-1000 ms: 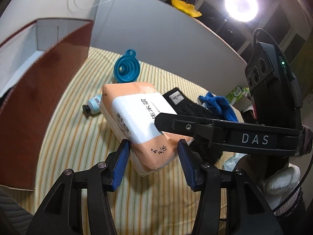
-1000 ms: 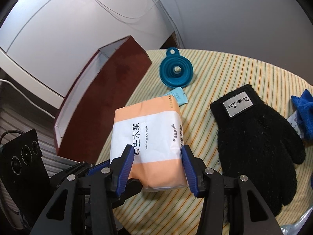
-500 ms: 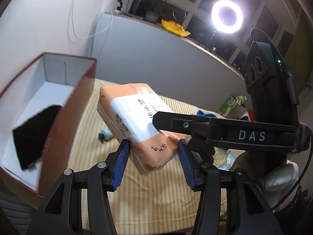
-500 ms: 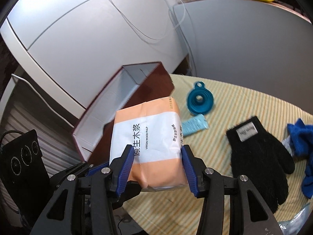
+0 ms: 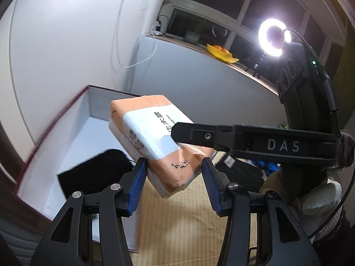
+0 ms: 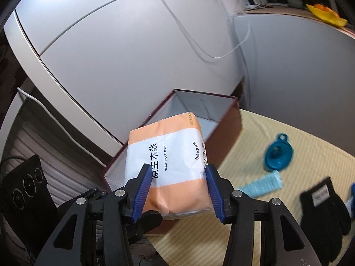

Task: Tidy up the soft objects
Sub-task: 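Carry the tissue pack with the right tool into the box and release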

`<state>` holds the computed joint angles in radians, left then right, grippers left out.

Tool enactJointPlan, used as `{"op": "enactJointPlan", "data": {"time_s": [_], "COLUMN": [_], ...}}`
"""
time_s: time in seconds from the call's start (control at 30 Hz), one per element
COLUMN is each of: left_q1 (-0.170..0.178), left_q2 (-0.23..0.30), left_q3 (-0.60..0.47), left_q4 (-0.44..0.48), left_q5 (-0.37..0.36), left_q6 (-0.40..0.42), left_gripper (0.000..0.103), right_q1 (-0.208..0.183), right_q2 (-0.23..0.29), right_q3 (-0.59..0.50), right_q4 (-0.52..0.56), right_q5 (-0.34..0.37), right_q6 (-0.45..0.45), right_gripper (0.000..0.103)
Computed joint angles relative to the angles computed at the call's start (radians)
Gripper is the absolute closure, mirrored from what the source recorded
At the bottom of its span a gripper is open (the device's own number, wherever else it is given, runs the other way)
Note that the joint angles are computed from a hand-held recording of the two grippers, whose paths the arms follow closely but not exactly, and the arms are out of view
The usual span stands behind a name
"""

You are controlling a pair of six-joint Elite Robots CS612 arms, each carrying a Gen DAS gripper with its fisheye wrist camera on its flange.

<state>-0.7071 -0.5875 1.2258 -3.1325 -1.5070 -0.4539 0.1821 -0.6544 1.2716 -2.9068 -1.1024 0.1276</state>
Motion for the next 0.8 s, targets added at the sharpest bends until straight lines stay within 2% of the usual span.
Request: {"op": "enactJointPlan", "data": {"time_s": [0.27,0.6,0.7,0.8], "left_q1": [0.027,0.045,0.046,0.042], "left_q2": [0.012,0.052,0.060,0.065], "left_q3": [-0.040,-0.124,-0.137,-0.148], "left_q4": [0.056,0.140,0.158,0.189], "left_q5": [0.041,0.064,0.087,0.144], "left_q6": [0.018,0.056,0.056,0.066], "left_gripper": [0.054,0.054,0.054,0.054], "right_q1": [0.021,0.026,0.029,0.034], "right_q2": [0.070,0.134,0.148,0.154], "right_q3": [-0.142,-0.269,-0.296,-0.307], "right_q4": [0.082,0.160,0.182,0.190], "right_q5": [0.018,0.026,0.016,-0.009], "right_q6": [-0.011,0.007,-0.003,-0.015], "right_gripper": [0.057,0.057,0.057,0.057]}}
